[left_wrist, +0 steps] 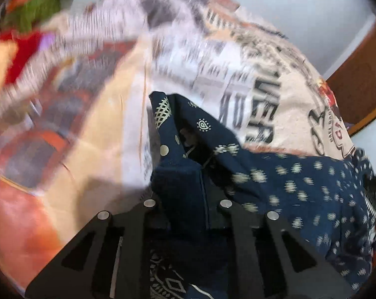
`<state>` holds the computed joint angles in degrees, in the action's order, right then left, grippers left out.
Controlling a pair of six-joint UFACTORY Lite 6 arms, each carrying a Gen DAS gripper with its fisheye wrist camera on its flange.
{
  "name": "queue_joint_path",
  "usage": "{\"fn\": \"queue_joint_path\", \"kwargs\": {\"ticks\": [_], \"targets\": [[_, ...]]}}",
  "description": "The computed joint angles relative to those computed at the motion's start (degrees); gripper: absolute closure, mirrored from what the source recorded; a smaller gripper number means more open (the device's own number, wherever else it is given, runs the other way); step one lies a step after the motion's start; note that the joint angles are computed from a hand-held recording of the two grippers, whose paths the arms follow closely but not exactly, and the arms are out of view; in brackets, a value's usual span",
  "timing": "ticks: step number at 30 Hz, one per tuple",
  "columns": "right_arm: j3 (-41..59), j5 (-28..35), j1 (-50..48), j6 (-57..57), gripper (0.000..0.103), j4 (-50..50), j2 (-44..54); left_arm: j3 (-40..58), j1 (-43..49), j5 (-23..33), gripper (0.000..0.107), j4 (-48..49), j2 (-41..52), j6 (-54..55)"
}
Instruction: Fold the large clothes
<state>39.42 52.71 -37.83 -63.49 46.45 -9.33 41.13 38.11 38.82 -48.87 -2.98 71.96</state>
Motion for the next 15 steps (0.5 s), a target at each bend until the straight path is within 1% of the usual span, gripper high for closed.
{"fn": "queue_joint_path", "kwargs": {"ticks": [3,5,6,8,10,12,15], "targets": [[2.53,-1.57,4.28,1.48,0.095,1.19,-0.41,3.12,2.45,3.69,0.092,-1.25,-2.87,-1.32],[5.43,-3.57,9.11,3.04,0.095,2.50,0.13,5.50,5.40,6.26,0.092,-3.34,-3.22,-1.08],[6.66,-4.72,11.15,4.01,0.095,3.45,0.84,6.57,5.99,6.33,0.092,-3.94,-3.01,-1.11],[9.85,-7.97,16.29,6.92,0.096,5.15,3.23,8.56,6.99,5.48,0.092,-4.68,-1.64,-0.91],[14.20,-12.61,22.51,11.05,0.096,5.12,7.00,11.60,7.15,3.99,0.092,-3.20,1.60,-2.72],[18.28,-16.34,27.31,15.16,0.095,3.92,11.04,13.80,7.73,2.38,0.092,-1.55,5.35,-3.23],[22.36,-19.79,32.00,21.90,0.095,-0.03,16.10,14.88,8.03,-0.32,0.089,0.86,9.78,-2.85]]}}
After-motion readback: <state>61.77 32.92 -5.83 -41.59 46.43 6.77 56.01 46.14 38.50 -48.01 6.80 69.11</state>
